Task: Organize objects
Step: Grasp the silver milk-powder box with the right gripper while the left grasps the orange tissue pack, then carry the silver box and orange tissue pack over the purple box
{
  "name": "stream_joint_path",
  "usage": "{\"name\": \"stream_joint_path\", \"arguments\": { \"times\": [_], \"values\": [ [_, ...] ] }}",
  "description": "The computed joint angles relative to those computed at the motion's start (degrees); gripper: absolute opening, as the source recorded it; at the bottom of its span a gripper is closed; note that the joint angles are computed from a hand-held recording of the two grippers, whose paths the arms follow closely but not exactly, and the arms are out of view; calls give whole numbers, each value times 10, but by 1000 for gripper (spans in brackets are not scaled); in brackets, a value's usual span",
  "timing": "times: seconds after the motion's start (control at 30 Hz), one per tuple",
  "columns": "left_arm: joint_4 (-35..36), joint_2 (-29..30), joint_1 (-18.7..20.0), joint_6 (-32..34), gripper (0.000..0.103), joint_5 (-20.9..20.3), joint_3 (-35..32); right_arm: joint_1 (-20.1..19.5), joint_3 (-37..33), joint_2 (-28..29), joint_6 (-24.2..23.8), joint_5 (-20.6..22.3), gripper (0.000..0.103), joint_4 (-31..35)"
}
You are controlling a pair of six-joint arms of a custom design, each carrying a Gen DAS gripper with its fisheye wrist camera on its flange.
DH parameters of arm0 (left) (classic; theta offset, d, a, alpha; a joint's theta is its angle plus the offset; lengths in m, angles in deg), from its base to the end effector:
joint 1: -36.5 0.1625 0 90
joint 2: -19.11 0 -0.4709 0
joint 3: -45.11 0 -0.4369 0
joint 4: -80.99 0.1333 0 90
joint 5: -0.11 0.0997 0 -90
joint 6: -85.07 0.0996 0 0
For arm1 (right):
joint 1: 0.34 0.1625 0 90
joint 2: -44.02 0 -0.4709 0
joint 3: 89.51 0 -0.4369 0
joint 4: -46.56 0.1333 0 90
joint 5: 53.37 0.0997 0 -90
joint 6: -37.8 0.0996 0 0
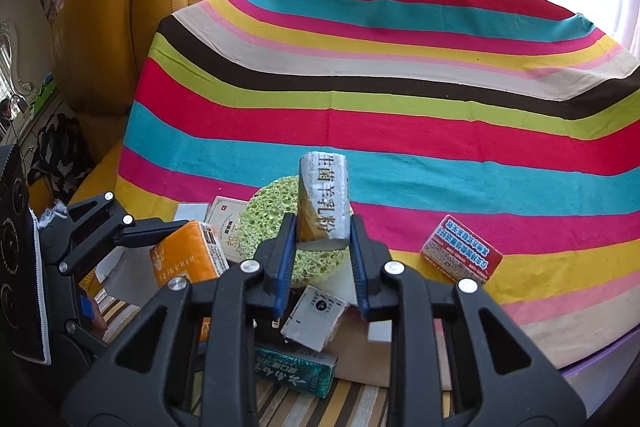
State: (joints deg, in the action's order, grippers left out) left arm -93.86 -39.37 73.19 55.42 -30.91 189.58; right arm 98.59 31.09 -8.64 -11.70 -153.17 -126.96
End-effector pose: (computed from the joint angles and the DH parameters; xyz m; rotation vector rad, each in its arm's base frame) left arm -0.1704 -0.3996 0.0748 0.4691 2.1785 -0.8181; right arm 0.2037 -0.5471 0.0642 1.3735 -2.5252 0.2834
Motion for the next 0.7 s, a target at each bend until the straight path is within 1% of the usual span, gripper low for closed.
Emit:
{"name": "stream_joint_path", "arguments": {
  "times": [0.23,0.33,0.5,0.57,0.7],
  "values": [
    [6,4,-50,-95,76,27,20,-21,43,-52,-2,17,30,-6],
    [39,5,-75,-162,76,28,24,-31,65,-76,-3,22,30,-11],
    [44,28,-108,-268,76,7,33,-50,102,-114,-10,23,30,-18],
    [62,35,-118,-317,76,-4,32,-59,116,-129,-15,22,30,-20],
    [71,58,-136,-379,76,-23,31,-80,144,-154,-29,13,30,-33]
  ]
}}
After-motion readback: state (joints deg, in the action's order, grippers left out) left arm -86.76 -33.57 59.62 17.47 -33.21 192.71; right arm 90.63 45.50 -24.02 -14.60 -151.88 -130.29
